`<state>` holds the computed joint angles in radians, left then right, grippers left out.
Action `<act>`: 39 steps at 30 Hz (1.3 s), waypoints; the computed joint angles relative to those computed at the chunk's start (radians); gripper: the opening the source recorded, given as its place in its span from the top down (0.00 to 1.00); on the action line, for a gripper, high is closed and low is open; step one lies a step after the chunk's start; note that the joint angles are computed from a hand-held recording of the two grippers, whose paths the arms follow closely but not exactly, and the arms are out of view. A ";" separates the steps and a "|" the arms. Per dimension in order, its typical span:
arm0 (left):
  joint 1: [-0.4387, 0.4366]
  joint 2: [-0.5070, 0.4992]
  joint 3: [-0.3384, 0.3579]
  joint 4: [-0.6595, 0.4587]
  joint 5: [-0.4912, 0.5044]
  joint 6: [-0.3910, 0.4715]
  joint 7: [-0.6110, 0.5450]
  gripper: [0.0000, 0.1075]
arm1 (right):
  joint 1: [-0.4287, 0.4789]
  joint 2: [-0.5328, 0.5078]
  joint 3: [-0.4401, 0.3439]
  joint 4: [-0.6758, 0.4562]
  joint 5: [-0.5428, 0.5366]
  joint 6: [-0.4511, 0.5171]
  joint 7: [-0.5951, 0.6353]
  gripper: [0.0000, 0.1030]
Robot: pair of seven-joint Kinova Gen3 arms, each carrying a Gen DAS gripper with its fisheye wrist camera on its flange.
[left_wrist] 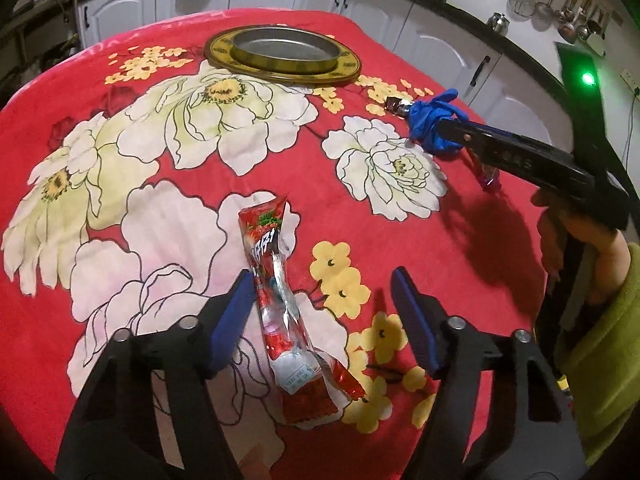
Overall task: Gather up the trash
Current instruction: 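Grasp the red snack packet with the left gripper while the right gripper grasps the blue glove, then carry the red packet with the left gripper while the right gripper carries the blue glove to the bin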
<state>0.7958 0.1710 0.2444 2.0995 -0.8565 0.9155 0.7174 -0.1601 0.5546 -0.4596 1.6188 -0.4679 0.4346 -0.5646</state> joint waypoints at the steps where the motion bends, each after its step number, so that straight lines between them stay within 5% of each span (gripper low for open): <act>1: -0.001 0.001 0.000 0.000 0.001 -0.002 0.000 0.50 | -0.022 0.003 0.019 -0.007 0.011 0.003 -0.017 0.61; 6: -0.006 -0.002 -0.002 0.008 -0.003 -0.026 -0.012 0.83 | -0.004 0.016 -0.009 -0.003 0.010 0.013 -0.001 0.85; 9: -0.010 -0.002 -0.002 0.009 -0.014 -0.051 -0.030 0.88 | 0.032 0.014 -0.046 0.016 -0.015 0.029 0.050 0.89; 21: 0.006 -0.008 0.001 0.011 -0.091 -0.091 -0.021 0.93 | 0.209 -0.043 -0.093 0.143 -0.274 0.154 0.301 0.92; 39: 0.104 0.052 0.016 -0.121 -0.255 0.053 -0.021 0.93 | 0.382 -0.195 0.057 0.298 -0.612 0.336 0.643 0.92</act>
